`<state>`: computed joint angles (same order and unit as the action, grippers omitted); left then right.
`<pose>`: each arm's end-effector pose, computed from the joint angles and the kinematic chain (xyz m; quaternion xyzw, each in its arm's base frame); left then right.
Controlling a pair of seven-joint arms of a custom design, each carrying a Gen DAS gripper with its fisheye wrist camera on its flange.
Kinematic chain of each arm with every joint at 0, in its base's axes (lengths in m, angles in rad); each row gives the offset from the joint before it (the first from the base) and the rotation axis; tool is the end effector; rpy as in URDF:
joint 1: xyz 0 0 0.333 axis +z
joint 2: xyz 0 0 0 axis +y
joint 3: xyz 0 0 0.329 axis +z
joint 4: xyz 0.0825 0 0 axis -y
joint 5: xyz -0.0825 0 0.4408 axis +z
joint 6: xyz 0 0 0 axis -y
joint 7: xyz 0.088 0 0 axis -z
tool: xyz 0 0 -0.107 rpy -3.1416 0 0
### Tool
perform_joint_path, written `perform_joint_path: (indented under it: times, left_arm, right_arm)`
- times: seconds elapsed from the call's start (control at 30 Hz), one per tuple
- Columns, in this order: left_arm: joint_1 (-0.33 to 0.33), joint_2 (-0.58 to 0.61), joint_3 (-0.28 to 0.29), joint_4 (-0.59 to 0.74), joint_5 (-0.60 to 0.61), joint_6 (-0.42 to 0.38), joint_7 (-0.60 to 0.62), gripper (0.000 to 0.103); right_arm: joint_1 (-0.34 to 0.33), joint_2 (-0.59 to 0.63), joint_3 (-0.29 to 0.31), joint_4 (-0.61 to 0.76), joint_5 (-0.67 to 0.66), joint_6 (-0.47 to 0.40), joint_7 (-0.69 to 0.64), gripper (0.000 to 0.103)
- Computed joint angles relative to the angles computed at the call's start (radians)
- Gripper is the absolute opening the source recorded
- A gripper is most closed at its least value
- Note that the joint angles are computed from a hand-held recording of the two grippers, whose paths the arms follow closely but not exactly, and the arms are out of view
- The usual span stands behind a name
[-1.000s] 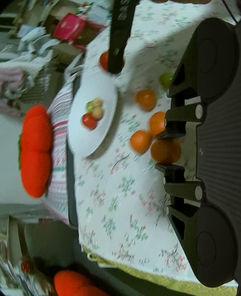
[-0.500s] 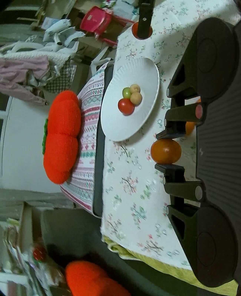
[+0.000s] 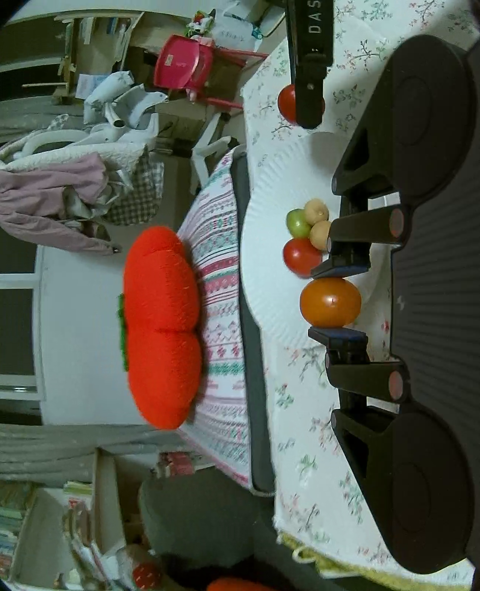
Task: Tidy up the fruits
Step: 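Carry the red and orange tomatoes in both grippers over the white plate, then open both grippers to release the tomatoes onto the plate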
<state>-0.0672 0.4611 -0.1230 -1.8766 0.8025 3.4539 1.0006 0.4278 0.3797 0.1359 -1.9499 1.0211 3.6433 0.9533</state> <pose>0.6793 -0.2058 0.3576 -0.4477 0.7384 -0.4275 0.2676 0.6190 0.2514 0.3744 -0.5760 0.6225 -0.3163 0.4252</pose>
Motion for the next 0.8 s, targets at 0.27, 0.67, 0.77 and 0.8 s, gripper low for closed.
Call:
perform_joint_path:
  times: [0.27,0.67,0.77,0.8]
  left_arm:
    - [0.02,0.035,-0.039,0.039,0.029,-0.025,0.016,0.01]
    - [0.013,0.043,-0.042,0.043,0.025,-0.076,0.061,0.012]
    - [-0.039,0.038,0.012,0.037,-0.003,-0.067,0.083,0.012]
    - [-0.053,0.037,0.025,0.035,-0.012,-0.065,0.091,0.012]
  right_arm:
    - [0.04,0.044,-0.027,0.082,0.115,-0.025,-0.167,0.033]
    - [0.018,0.11,0.024,0.208,0.329,-0.014,-0.447,0.033]
    - [0.007,0.112,0.037,0.211,0.336,-0.009,-0.454,0.033]
    - [0.005,0.113,0.04,0.214,0.343,-0.008,-0.462,0.033]
